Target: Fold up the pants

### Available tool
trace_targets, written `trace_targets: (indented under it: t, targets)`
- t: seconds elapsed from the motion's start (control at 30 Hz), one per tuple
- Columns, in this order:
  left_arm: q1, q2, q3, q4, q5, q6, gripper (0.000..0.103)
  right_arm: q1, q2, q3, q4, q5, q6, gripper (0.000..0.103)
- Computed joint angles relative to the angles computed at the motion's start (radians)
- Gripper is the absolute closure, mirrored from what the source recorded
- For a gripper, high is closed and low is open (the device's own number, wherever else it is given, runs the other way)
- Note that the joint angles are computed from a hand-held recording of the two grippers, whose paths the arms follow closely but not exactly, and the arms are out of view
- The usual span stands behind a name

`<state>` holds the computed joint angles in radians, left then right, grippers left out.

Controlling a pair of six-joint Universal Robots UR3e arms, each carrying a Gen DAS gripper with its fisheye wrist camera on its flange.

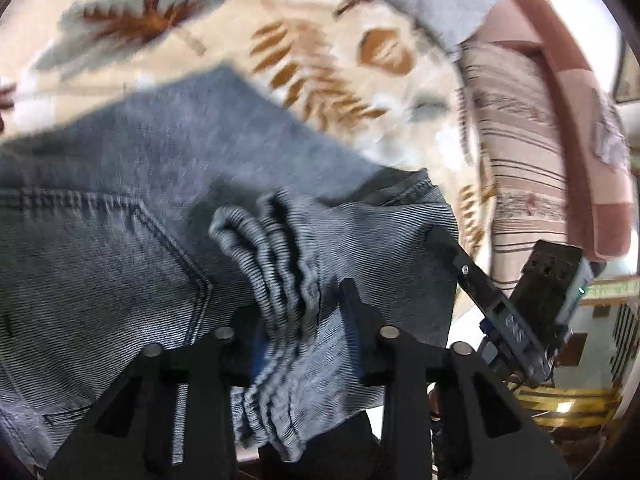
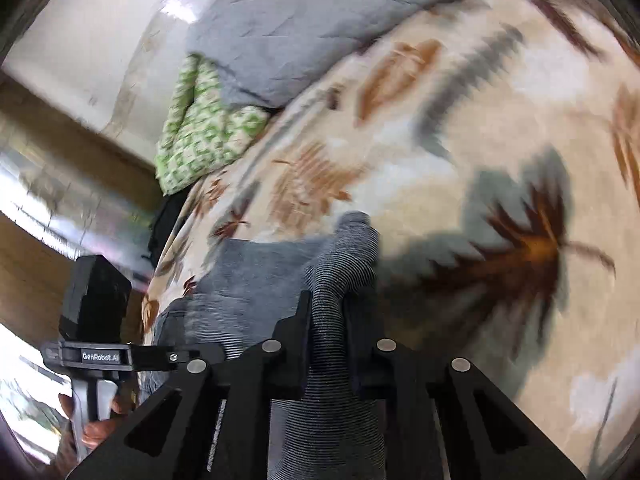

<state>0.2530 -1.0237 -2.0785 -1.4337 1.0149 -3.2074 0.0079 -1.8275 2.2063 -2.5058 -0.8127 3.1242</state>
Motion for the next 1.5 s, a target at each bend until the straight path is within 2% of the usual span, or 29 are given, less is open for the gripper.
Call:
trace_targets:
  t: [0.03,0.1,0.17,0.27,0.37,0.43,0.47,0.53,0.6,0.67,0.73,0.77,0.8,0.87,0.9,0.93,1.0,1.07,1.1,1.2,1.23,1.3,1.37,1.43,1.5]
  targets:
    - [-0.028,0.005,-0.003,0.052,0.05,-0.029,0.074,0.045,-0.005,-0.027,-0.022,-0.041,-0.029,0.089]
    - [-0.083,-0.053,-0.004,0.126,0.138,-0.078,0.074,0.156,0.056,-0.103,-0.06,-0.192,-0.064,0.089]
    - [-0.097,-0.09,-0.026,0.162,0.17,-0.103,0.074,0.222,0.131,-0.148,-0.074,-0.334,-0.076,0.089]
    - [-0.08,-0.081,-0.069,0.206,0.161,-0.09,0.074,0.181,0.146,-0.099,-0.101,-0.341,-0.094,0.086]
    - [-0.147,-0.126,-0.078,0.301,0.228,-0.122,0.071,0.137,0.164,-0.025,-0.137,-0.351,-0.114,0.076]
    - [-0.199,-0.153,-0.06,0.332,0.281,-0.143,0.071,0.096,0.156,0.02,-0.173,-0.297,-0.107,0.076]
    - [-0.197,-0.152,-0.048,0.314,0.28,-0.143,0.071,0.083,0.143,0.012,-0.143,-0.281,-0.101,0.075]
    - [-0.141,-0.102,-0.036,0.216,0.234,-0.114,0.071,0.045,0.087,0.003,-0.046,-0.23,-0.112,0.07]
    - [-0.079,-0.011,-0.031,0.093,0.173,-0.068,0.071,-0.037,-0.022,0.026,0.086,-0.131,-0.155,0.069]
    - [-0.064,0.099,-0.018,-0.029,0.159,-0.026,0.071,-0.157,-0.197,0.061,0.334,-0.013,-0.266,0.066]
    - [-0.055,0.191,-0.026,-0.107,0.146,-0.003,0.06,-0.244,-0.335,0.078,0.562,0.049,-0.376,0.062]
    - [-0.044,0.237,-0.037,-0.149,0.136,0.007,0.059,-0.295,-0.416,0.088,0.707,0.069,-0.448,0.06]
    - [-0.027,0.281,-0.05,-0.196,0.121,0.019,0.058,-0.318,-0.458,0.095,0.784,0.072,-0.481,0.06]
    - [-0.014,0.337,-0.084,-0.25,0.084,0.022,0.058,-0.345,-0.518,0.12,0.887,0.071,-0.52,0.06]
    - [-0.055,0.327,-0.105,-0.217,0.095,-0.017,0.058,-0.345,-0.534,0.14,0.9,0.067,-0.523,0.06]
    - [-0.109,0.301,-0.118,-0.166,0.123,-0.063,0.058,-0.334,-0.538,0.157,0.892,0.062,-0.514,0.06]
    - [-0.222,0.249,-0.117,-0.078,0.184,-0.158,0.058,-0.285,-0.545,0.157,0.846,0.055,-0.489,0.08]
    - [-0.315,0.222,-0.108,-0.007,0.24,-0.235,0.058,-0.213,-0.587,0.125,0.772,0.017,-0.471,0.083]
    - [-0.389,0.181,-0.104,0.052,0.299,-0.284,0.058,-0.168,-0.592,0.123,0.705,-0.019,-0.449,0.083]
    - [-0.46,0.139,-0.139,0.131,0.357,-0.327,0.058,0.009,-0.5,0.152,0.448,-0.212,-0.356,0.083]
    - [-0.484,0.127,-0.141,0.156,0.377,-0.342,0.058,0.038,-0.476,0.174,0.393,-0.252,-0.34,0.083]
    - [-0.527,0.1,-0.138,0.187,0.412,-0.352,0.058,0.028,-0.491,0.24,0.342,-0.264,-0.345,0.078]
    - [-0.537,0.1,-0.158,0.221,0.424,-0.344,0.058,-0.074,-0.569,0.283,0.423,-0.178,-0.41,0.077]
    - [-0.532,0.098,-0.172,0.244,0.423,-0.338,0.058,-0.132,-0.618,0.295,0.494,-0.137,-0.453,0.077]
    - [-0.493,0.12,-0.157,0.194,0.391,-0.312,0.058,-0.153,-0.63,0.267,0.563,-0.124,-0.466,0.075]
